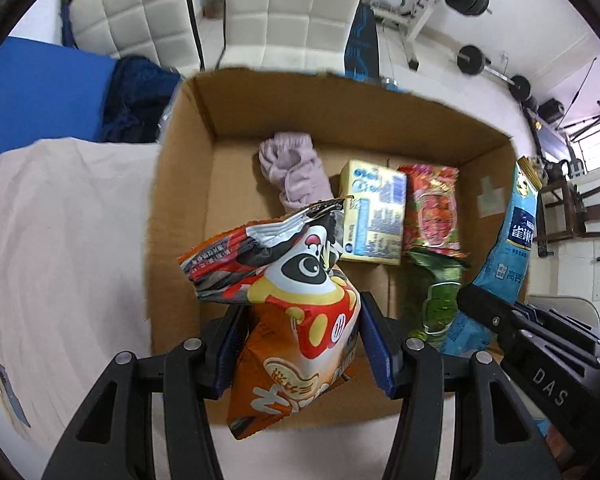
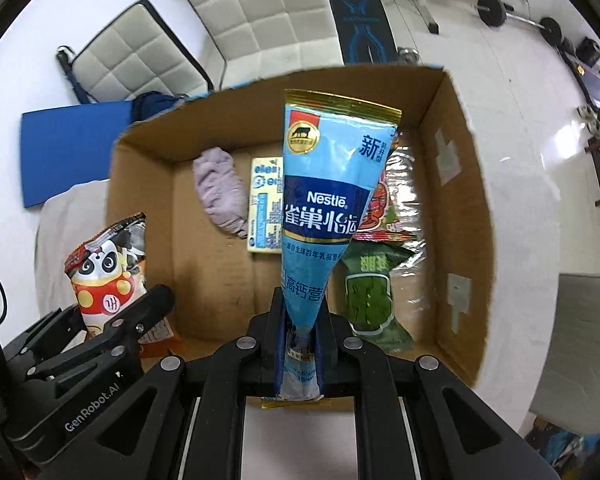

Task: Organize soft objects
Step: 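Carry the panda bag and blue tube into the box and open both tools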

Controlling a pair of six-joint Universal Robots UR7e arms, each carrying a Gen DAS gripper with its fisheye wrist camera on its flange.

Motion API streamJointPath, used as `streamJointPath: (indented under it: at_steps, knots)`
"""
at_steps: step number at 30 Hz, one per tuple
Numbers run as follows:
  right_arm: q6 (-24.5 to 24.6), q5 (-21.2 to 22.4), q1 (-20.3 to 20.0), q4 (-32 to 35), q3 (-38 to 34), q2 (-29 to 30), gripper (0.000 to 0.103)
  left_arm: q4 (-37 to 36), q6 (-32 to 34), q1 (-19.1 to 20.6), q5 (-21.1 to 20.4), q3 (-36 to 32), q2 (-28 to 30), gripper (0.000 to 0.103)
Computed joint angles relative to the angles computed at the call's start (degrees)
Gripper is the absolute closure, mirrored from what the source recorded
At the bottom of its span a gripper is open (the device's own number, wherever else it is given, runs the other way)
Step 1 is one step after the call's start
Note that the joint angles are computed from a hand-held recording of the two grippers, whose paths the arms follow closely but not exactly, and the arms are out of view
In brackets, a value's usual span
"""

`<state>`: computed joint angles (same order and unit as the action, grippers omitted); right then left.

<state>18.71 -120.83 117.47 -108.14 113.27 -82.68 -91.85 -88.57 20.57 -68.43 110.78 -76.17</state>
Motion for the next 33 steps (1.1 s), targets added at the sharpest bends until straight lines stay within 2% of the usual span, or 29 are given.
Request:
streamJointPath:
  at_steps: [5,9,13,16,18,21,23,25,29,33]
  knots:
    - [-0.85,-0.01,-2.49,-3.04,2.48,1.93,0.091,-3.04,2.5,2.21,-1.73,1.79,0.66,0.052]
    - [-1.63,0.8,-3.87,-2.35,2.57,3.61,0.089,-4.53,2.4,3.27,-3.21,2.84,0.88,0.05]
    - [-2.64,0.68,-4.74,-1.15,2.75,4.19,0.087,-6.09,1.5,4.0,-4.83,3.78,0.58,0.038]
    - [-2.98,0.24,-4.78,-0.96,2.87,3.94,0.075,-5.92,-0.02,3.49,-4.72,4.04,0.04,0.037]
    - [-3.13,0.05,-4.73,-0.72,2.78,3.53,0.063,-4.16,-0.99,2.75,-4.11,3.36,-0.04,0.036]
    - [-3.92,-0.55,-4.41,-0.43,2.63,2.49,0.049,-2.1,-2.59,1.35,-3.25,2.75,-0.77,0.031]
    - [-4.54,-1.17,-4.31,0.35,2.74,1.45,0.044,-1.08,-3.15,0.35,-3.07,2.16,-1.0,0.026]
    - [-5.35,-1.87,-4.21,1.01,3.09,0.35,0.039,0.35,-4.11,-0.89,-2.71,1.73,-1.05,0.015]
    - [-6.09,-4.15,-3.28,2.53,4.28,-2.63,0.035,3.89,-5.79,-3.41,-1.82,0.43,-0.8,0.011]
    - [-7.28,-5.59,-2.34,2.44,5.65,-5.6,0.015,3.5,-6.29,-4.27,-0.09,0.79,-1.22,0.001]
